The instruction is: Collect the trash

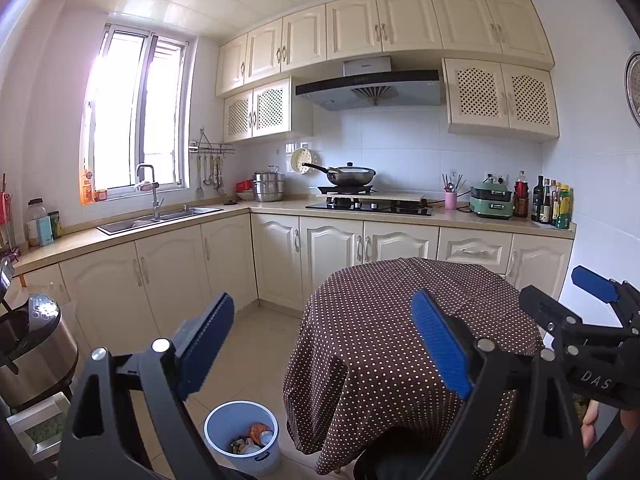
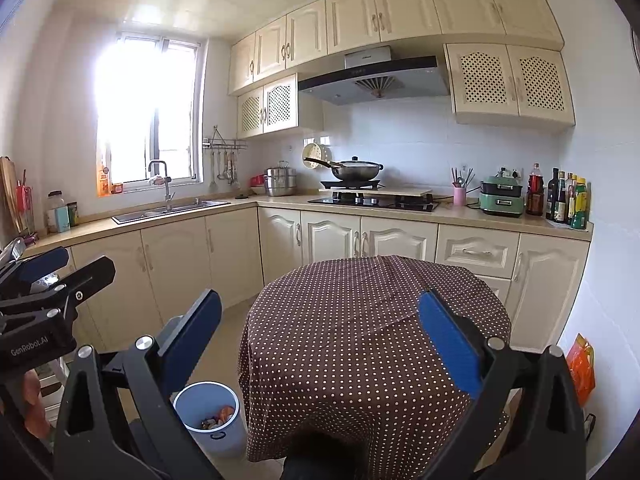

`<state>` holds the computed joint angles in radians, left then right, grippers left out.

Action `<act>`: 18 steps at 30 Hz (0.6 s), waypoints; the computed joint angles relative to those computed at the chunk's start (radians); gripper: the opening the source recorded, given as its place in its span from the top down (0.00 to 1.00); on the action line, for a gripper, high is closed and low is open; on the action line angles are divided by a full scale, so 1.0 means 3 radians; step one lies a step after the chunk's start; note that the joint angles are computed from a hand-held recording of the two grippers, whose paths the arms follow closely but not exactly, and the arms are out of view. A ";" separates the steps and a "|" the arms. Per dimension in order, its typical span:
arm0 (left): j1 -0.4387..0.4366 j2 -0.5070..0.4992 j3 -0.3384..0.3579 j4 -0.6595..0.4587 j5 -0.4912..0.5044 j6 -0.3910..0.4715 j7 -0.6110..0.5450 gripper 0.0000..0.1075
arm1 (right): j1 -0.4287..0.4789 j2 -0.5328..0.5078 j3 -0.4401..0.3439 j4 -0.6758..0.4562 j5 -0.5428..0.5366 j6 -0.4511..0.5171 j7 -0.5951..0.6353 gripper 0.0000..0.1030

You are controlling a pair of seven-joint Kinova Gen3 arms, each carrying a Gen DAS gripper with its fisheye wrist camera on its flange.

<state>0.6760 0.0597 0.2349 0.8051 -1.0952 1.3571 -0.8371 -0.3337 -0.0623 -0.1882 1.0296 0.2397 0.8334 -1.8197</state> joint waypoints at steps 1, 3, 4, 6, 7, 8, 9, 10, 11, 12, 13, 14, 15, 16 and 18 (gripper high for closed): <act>0.0003 0.0002 0.0001 0.0001 -0.0005 0.0004 0.0002 0.18 | 0.0001 0.0000 0.0004 0.0001 -0.0008 0.0001 0.0004 0.07; 0.0006 0.0006 0.0002 -0.0014 -0.0003 0.0012 -0.0014 0.18 | 0.0007 0.0002 0.0017 -0.0010 -0.0036 0.0009 0.0024 0.07; 0.0005 -0.0008 -0.0003 0.0009 0.0006 0.0000 -0.0010 0.18 | 0.0008 0.0005 0.0019 -0.0013 -0.0041 0.0009 0.0031 0.07; -0.0004 -0.0016 0.0005 0.0018 0.0011 -0.0007 -0.0013 0.18 | 0.0010 0.0004 0.0022 -0.0014 -0.0050 0.0012 0.0035 0.07; -0.0007 -0.0021 0.0009 0.0029 0.0009 -0.0011 -0.0011 0.18 | 0.0012 0.0002 0.0025 -0.0013 -0.0060 0.0014 0.0040 0.07; -0.0013 -0.0022 0.0014 0.0031 0.0010 -0.0012 -0.0012 0.18 | 0.0013 0.0001 0.0025 -0.0012 -0.0065 0.0014 0.0044 0.07; -0.0016 -0.0025 0.0019 0.0040 0.0007 -0.0013 -0.0005 0.18 | 0.0013 -0.0002 0.0022 -0.0009 -0.0063 0.0014 0.0044 0.07; -0.0020 -0.0024 0.0024 0.0038 0.0006 -0.0014 -0.0003 0.18 | 0.0011 -0.0008 0.0011 0.0000 -0.0047 0.0009 0.0031 0.07; -0.0025 -0.0027 0.0026 0.0042 0.0010 -0.0017 -0.0003 0.18 | 0.0011 -0.0011 0.0005 0.0006 -0.0035 0.0006 0.0021 0.07; -0.0028 -0.0024 0.0030 0.0035 0.0009 -0.0013 -0.0007 0.18 | 0.0015 -0.0007 0.0018 0.0003 -0.0060 0.0002 0.0045 0.07; -0.0027 -0.0025 0.0032 0.0041 0.0005 -0.0012 -0.0001 0.18 | 0.0016 -0.0007 0.0016 0.0004 -0.0059 0.0003 0.0042 0.07; -0.0029 -0.0025 0.0034 0.0039 0.0007 -0.0012 -0.0004 0.18 | 0.0017 -0.0008 0.0015 0.0005 -0.0056 0.0004 0.0037 0.07; -0.0033 -0.0025 0.0034 0.0035 0.0011 -0.0013 -0.0010 0.18 | 0.0016 -0.0006 0.0007 0.0001 -0.0042 0.0010 0.0025 0.07; -0.0031 -0.0024 0.0036 0.0035 0.0005 -0.0009 -0.0004 0.18 | 0.0016 -0.0008 0.0007 0.0004 -0.0040 0.0011 0.0022 0.07; -0.0025 -0.0020 0.0039 0.0034 -0.0004 -0.0003 0.0001 0.18 | 0.0017 -0.0009 0.0013 0.0003 -0.0054 0.0013 0.0032 0.07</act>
